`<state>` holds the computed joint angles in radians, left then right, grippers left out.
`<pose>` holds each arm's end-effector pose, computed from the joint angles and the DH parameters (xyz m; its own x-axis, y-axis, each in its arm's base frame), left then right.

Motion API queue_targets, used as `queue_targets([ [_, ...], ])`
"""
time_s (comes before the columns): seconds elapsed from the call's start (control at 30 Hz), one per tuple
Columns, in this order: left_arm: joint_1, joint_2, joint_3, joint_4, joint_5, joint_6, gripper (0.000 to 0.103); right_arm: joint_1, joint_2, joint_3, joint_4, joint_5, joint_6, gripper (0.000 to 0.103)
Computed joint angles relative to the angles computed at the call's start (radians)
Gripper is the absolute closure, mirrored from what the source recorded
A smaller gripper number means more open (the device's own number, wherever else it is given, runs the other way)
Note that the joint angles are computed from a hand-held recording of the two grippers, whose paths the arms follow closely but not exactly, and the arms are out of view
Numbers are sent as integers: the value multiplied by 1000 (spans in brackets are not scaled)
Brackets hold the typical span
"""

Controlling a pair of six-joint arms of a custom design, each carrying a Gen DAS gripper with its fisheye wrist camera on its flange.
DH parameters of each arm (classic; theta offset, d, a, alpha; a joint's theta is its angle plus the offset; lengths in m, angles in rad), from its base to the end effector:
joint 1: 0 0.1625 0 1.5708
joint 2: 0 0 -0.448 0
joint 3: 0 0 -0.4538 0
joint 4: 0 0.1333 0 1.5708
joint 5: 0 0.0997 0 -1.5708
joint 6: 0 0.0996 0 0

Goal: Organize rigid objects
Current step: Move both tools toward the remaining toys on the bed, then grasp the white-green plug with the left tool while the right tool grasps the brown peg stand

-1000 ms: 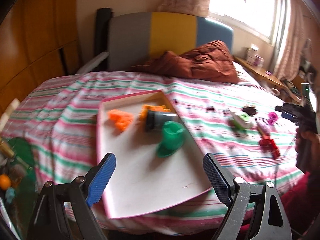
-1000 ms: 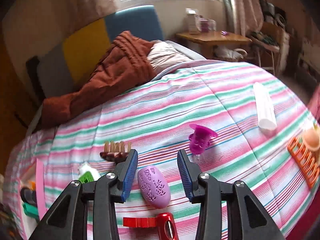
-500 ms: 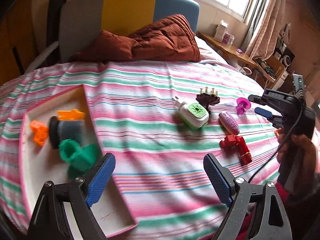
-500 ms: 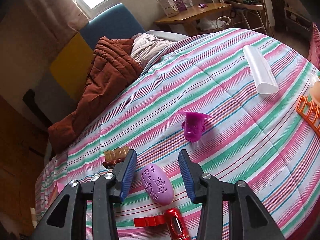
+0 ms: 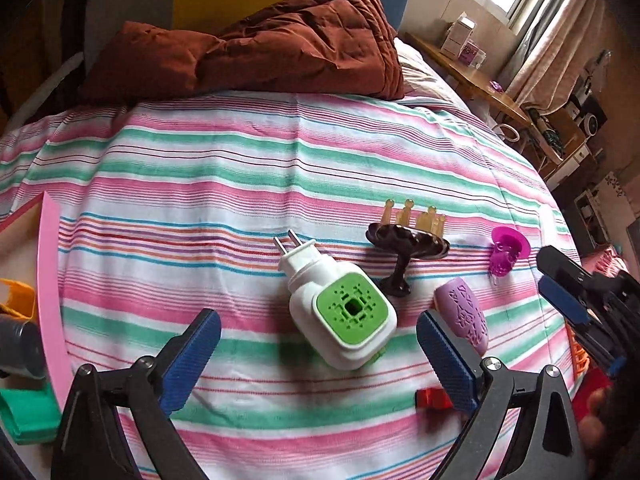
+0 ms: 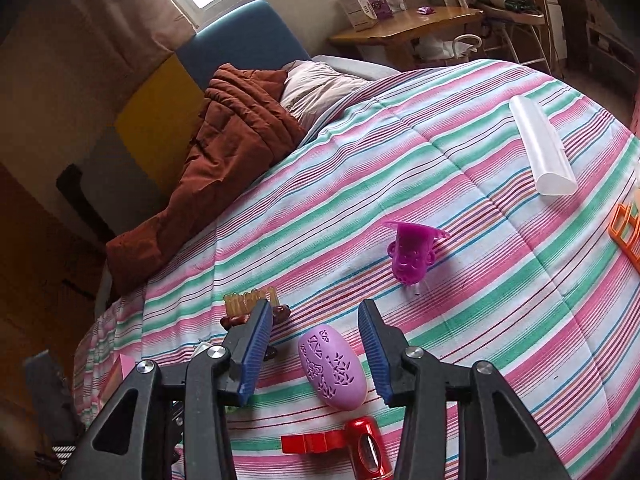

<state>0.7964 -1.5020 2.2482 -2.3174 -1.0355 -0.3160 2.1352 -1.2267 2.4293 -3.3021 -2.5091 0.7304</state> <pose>-0.1927 -0.4602 0.2157 -0.8019 0.3494 -0.4847 0.4735 0.8663 -0.1589 0.2749 -0.3352 0.1603 -0.8423 0.5072 0.1822 0.1344 0.5251 -0.8404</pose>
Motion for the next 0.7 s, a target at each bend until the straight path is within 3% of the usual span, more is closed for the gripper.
queue_targets([
  [0.1,24,59,-27,-11,-3,-1,4,-4,-1,1,-9,17,-12,58],
  [0.17,24,81,-26,-35,24,15,10,-1,3,-2,-18,15,-21,58],
  [0.2,32,89,-27,-45,6,40,19,-1,5,-4,-15,11,-23,58],
  [0.23,46,93,-32,-40,-28,58,35,-2,5,-5,-11,11,-22,58],
  [0.27,46,88,-26,-40,-28,71,41,-5,4,-5,-9,18,-20,58],
  [0.33,32,69,1,-65,8,112,41,-12,0,-1,-6,31,-14,58],
  [0.53,18,-93,103,-38,-23,168,41,-19,-4,1,7,45,-12,58],
  [0.67,2,-220,159,25,-39,138,43,-16,0,-5,24,48,-20,58],
  [0.7,4,-240,168,41,-47,128,47,-14,3,-6,19,50,-29,58],
])
